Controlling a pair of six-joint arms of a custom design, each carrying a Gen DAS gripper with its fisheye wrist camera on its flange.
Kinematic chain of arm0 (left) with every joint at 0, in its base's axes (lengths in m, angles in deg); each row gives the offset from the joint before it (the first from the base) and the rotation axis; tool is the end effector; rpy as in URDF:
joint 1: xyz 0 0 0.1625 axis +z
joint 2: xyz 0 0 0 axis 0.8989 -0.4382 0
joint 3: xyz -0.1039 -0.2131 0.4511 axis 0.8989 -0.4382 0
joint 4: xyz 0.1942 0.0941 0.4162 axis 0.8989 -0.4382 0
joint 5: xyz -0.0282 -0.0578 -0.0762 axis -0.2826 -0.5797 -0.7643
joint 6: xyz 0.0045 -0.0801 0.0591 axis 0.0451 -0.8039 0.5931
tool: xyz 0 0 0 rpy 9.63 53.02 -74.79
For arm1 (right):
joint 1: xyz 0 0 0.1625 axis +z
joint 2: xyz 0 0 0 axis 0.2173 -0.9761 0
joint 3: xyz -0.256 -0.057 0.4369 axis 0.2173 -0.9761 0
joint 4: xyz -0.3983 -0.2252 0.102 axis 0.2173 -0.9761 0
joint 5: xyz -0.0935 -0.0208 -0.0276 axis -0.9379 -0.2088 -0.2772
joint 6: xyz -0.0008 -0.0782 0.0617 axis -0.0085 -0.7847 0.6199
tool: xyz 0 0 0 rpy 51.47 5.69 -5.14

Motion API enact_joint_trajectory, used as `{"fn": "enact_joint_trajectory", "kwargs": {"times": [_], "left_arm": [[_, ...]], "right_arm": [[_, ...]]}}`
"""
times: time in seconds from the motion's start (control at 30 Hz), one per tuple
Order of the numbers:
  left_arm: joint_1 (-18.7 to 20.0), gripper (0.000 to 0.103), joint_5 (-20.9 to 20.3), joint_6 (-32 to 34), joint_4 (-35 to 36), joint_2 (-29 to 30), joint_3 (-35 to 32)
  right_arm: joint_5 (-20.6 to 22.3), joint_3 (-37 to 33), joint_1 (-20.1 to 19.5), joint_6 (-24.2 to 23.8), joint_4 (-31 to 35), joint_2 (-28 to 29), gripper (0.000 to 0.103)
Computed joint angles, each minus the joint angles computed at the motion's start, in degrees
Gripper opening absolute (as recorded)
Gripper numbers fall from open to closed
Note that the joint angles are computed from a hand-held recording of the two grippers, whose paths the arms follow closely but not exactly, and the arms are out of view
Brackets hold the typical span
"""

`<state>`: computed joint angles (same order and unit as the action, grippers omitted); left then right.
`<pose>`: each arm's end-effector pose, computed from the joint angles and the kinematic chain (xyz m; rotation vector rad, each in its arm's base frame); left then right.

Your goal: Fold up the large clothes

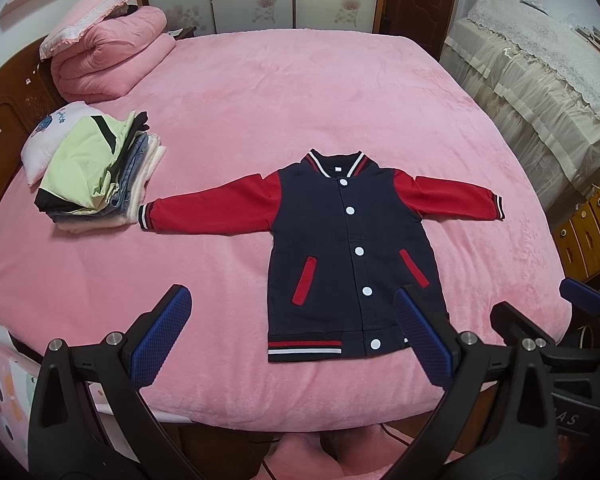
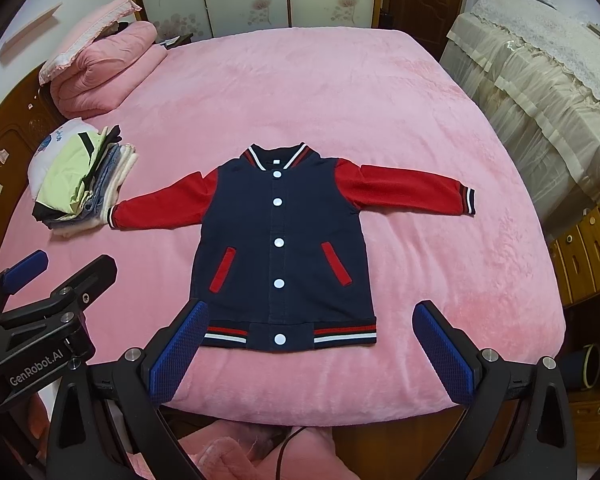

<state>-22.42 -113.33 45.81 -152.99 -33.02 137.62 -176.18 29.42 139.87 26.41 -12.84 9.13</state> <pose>-0.2372 -0.4805 0.6545 0.6396 2.3609 -0.5137 0.7043 -0.2984 0.2413 -0.1459 -2.1892 0.6820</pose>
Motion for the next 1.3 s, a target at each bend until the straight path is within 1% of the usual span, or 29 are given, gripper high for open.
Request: {"fn": "enact_joint_trajectory", "kwargs": {"times": [0.1,0.53,0.83,1.0,1.1,1.2,1.3], "left_arm": [[0.0,0.1,0.1,0.0,0.0,0.0,0.0],[0.0,0.1,0.1,0.1,0.1,-0.1,-0.1],[0.4,0.1,0.2,-0.2,0.5,0.4,-0.8],[0.5,0.1,0.2,-1.3,0.8,1.2,-0.9],[0.7,0.1,0.1,-2.5,0.6,1.3,-0.4],[1.1,0.1,-1.1,-5.2,1.7,1.7,0.0],[2.4,0.1,-3.2,-8.6,3.5,1.9,-0.2]], "right_arm": [[0.2,1.3,0.2,0.2,-0.4,-0.9,0.103],[0.5,1.1,0.1,0.4,-0.1,-0.7,0.103],[1.0,2.7,-0.2,0.2,-0.8,-1.7,0.103],[1.5,5.0,-0.8,-1.0,-2.1,-3.2,0.103],[1.4,5.6,-1.6,-2.6,-2.8,-3.8,0.103],[1.8,7.1,-2.3,-5.0,-4.1,-4.9,0.103],[2.8,8.1,-3.4,-7.8,-5.8,-5.7,0.103]]}}
